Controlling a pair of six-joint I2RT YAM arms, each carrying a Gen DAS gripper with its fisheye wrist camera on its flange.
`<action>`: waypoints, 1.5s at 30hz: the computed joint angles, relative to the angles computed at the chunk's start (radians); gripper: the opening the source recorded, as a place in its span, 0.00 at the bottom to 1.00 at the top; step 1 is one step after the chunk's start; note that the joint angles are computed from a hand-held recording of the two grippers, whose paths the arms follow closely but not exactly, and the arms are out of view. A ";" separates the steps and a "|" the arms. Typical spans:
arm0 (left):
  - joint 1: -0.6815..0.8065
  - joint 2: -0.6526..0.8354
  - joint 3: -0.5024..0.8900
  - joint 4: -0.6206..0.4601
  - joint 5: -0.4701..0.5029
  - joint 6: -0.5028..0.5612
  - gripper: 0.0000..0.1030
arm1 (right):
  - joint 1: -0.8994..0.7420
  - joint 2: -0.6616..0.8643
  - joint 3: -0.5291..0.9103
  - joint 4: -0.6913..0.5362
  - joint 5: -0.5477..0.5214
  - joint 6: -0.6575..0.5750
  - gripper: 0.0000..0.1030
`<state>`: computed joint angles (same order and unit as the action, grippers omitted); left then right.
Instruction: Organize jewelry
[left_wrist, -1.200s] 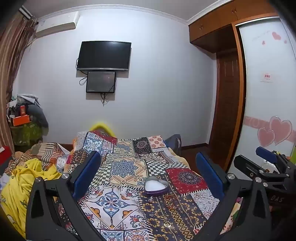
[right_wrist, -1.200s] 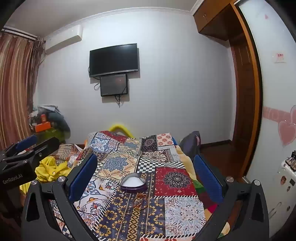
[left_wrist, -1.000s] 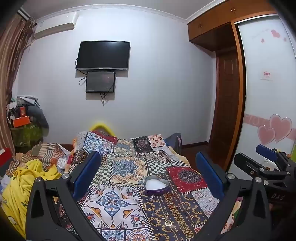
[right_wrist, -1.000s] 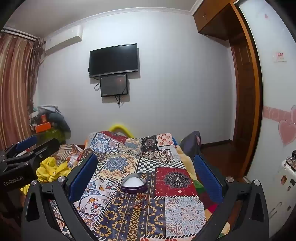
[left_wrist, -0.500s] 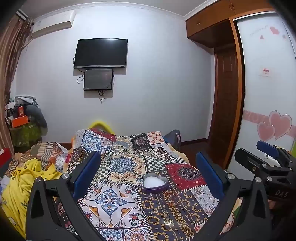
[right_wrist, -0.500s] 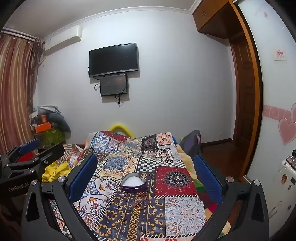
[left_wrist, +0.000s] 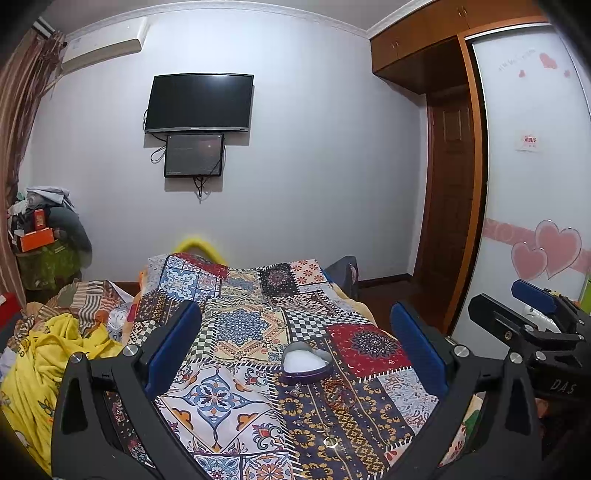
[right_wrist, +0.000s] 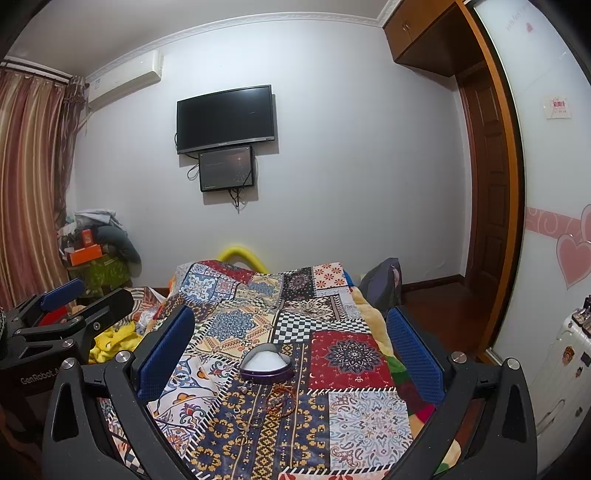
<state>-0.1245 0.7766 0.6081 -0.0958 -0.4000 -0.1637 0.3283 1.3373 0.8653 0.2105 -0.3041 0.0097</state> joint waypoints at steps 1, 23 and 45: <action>-0.001 0.000 0.001 -0.002 -0.001 0.000 1.00 | 0.000 0.001 0.000 0.001 -0.001 0.001 1.00; 0.000 0.037 -0.018 0.044 0.004 0.005 1.00 | -0.003 -0.014 0.001 -0.016 -0.002 -0.003 1.00; 0.010 0.070 -0.029 0.068 0.016 0.003 1.00 | -0.001 0.004 0.003 -0.019 0.007 -0.011 1.00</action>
